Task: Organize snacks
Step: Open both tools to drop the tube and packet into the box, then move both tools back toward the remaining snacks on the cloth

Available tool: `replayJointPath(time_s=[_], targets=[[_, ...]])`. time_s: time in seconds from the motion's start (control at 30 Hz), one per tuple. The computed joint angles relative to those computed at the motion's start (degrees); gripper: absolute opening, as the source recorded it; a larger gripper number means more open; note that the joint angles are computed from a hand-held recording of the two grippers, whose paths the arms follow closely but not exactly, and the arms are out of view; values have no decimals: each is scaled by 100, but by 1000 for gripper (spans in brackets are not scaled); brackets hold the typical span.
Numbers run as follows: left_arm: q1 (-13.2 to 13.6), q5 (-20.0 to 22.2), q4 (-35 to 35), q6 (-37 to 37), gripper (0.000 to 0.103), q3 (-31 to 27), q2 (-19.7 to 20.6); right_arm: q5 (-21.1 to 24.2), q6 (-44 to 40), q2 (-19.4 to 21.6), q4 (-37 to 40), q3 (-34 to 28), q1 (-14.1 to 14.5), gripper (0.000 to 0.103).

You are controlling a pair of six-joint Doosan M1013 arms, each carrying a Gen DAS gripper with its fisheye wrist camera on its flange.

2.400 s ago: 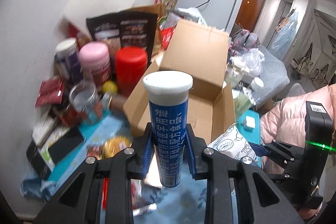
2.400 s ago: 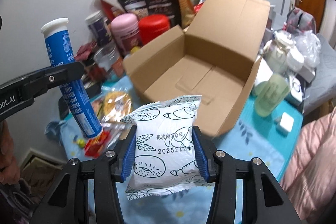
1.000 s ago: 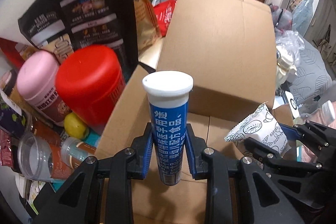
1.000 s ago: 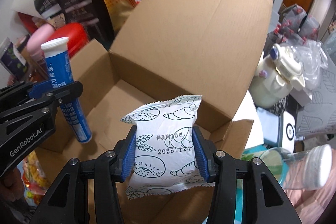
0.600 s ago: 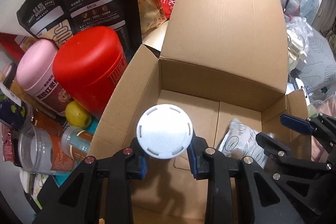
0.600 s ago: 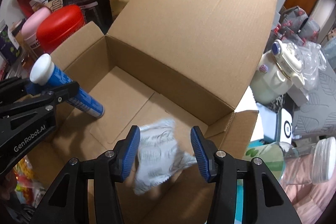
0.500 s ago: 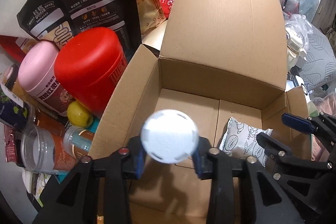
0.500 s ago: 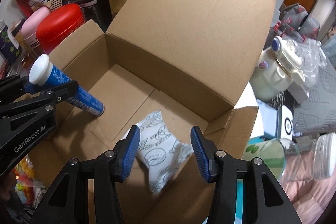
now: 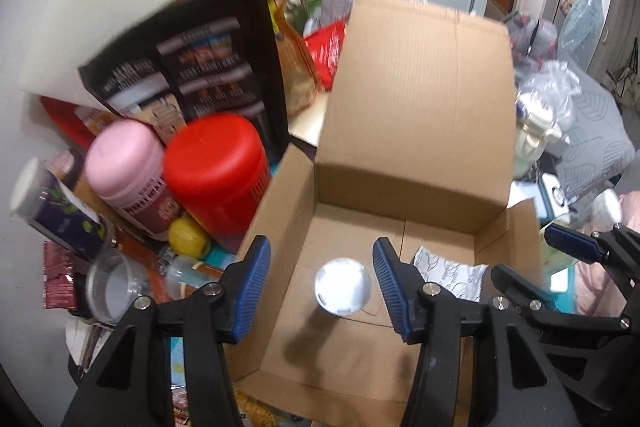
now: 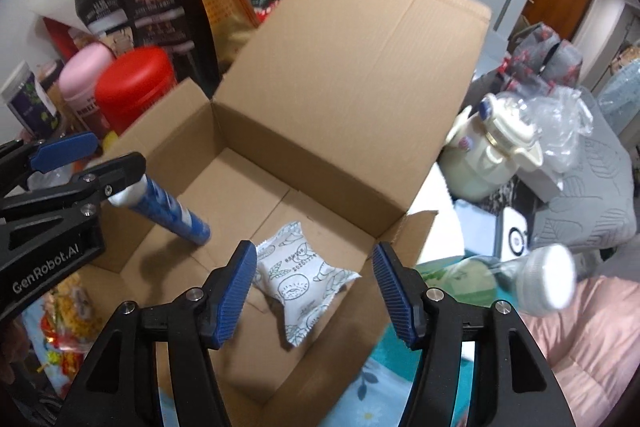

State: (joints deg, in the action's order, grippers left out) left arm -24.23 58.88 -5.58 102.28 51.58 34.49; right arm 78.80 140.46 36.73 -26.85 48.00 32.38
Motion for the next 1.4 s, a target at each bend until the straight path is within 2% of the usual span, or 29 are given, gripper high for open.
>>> replayJointPath(time_s=[0.27,0.53,0.63,0.87,0.97,1.03,1.07,1.1,1.2,1.4], targets=[[100,-204,-281,50,53,113,-361,123,83,-111,-517,-229,235,61],[195,-578,-459,178,53,453,-856,202,192,-229,-980,-405,517,61],[251,-709,-585,258,53,646,-1077,200,254,-278,-1173,-415,653,66],[345,-1028,-745,391,53,1193,-1584,235,425,-385,-1531,-414,977,67],[388,-1086,-843,464,53,1393,-1759,268,528,-417,-1679,-399,1101,70],[428,-1085,-948,493,57,1517,-1858,274,594,-447,-1735,-371,1191,70],[457,-1082,-1018,503,68,1582,-1909,279,607,-458,-1731,-368,1218,70],[475,-1122,-1043,486,75,1655,-1964,292,627,-462,-1725,-366,1249,70],[525,-1312,-1092,539,75,1894,-2131,346,712,-466,-1727,-361,1324,76],[669,-1286,-1180,641,75,2164,-2344,221,899,-501,-1702,-252,1466,79]])
